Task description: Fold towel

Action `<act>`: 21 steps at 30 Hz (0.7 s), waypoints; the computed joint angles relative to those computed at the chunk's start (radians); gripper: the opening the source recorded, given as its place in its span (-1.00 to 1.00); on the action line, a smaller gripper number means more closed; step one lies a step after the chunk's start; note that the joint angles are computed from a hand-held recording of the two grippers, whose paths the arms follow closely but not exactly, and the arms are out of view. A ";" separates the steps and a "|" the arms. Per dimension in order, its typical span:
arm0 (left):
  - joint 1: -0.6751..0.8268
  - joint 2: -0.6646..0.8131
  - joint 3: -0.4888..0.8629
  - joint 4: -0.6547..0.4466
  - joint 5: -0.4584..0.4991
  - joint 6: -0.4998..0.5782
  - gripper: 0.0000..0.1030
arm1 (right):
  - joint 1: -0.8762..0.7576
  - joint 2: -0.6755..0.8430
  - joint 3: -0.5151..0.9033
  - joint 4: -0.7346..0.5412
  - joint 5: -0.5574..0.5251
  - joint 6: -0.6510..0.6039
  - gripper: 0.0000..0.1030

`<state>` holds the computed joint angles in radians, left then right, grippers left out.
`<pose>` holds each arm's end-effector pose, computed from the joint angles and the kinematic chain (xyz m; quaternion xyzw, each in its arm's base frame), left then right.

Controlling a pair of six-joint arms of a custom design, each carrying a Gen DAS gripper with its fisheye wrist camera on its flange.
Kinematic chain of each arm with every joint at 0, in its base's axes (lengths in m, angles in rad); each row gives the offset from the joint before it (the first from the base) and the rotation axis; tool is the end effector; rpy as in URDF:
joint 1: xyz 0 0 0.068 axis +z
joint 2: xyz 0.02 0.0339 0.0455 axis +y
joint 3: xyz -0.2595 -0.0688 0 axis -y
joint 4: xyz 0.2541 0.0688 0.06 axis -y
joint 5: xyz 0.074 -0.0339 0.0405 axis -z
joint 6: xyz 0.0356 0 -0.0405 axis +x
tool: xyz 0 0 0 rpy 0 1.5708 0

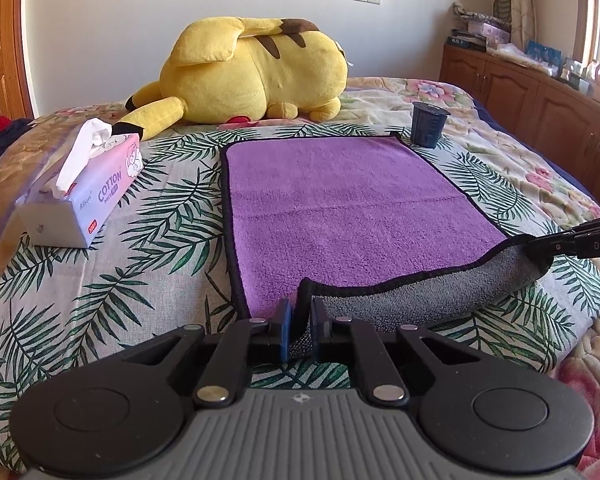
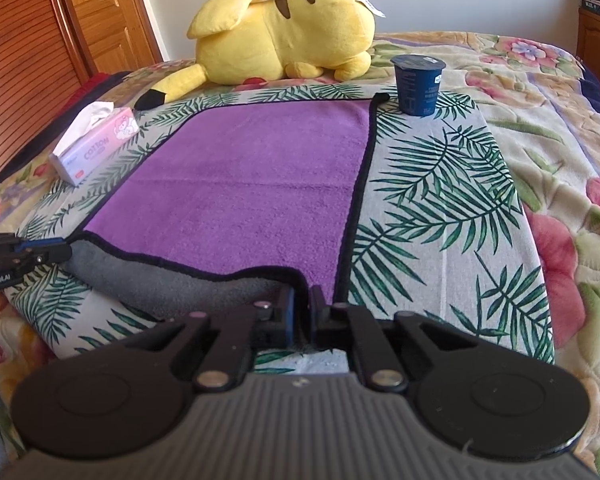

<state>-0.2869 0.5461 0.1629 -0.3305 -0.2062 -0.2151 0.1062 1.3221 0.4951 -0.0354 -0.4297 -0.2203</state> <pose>0.1350 -0.0322 0.1377 -0.0103 0.9057 -0.0120 0.4236 0.2386 0.0403 0.1379 -0.2219 0.8922 0.1803 0.3497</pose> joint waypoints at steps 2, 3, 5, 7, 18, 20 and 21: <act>0.005 -0.007 -0.001 -0.001 0.007 -0.001 -1.00 | 0.001 -0.001 -0.001 0.002 0.000 -0.003 -0.92; 0.009 -0.012 -0.001 -0.003 0.011 -0.001 -1.00 | 0.002 -0.005 -0.004 0.006 0.000 -0.002 -0.92; 0.010 -0.023 -0.001 -0.005 0.010 -0.003 -1.00 | -0.001 -0.011 -0.008 0.014 -0.006 -0.001 -0.92; 0.007 -0.032 -0.001 -0.010 0.005 -0.008 -1.00 | -0.002 -0.015 -0.012 0.022 -0.009 0.004 -0.92; 0.018 -0.082 0.015 -0.035 0.016 -0.010 -1.00 | -0.002 -0.042 -0.033 0.060 -0.022 0.022 -0.92; 0.021 -0.092 0.019 -0.041 0.016 -0.011 -1.00 | -0.005 -0.056 -0.040 0.072 -0.027 0.027 -0.92; 0.021 -0.095 0.022 -0.043 0.014 -0.012 -1.00 | -0.007 -0.063 -0.044 0.081 -0.030 0.033 -0.93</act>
<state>-0.2662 0.4510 0.1846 -0.3732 -0.1917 -0.2271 0.0991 1.2588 0.4507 0.0459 -0.4601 -0.1871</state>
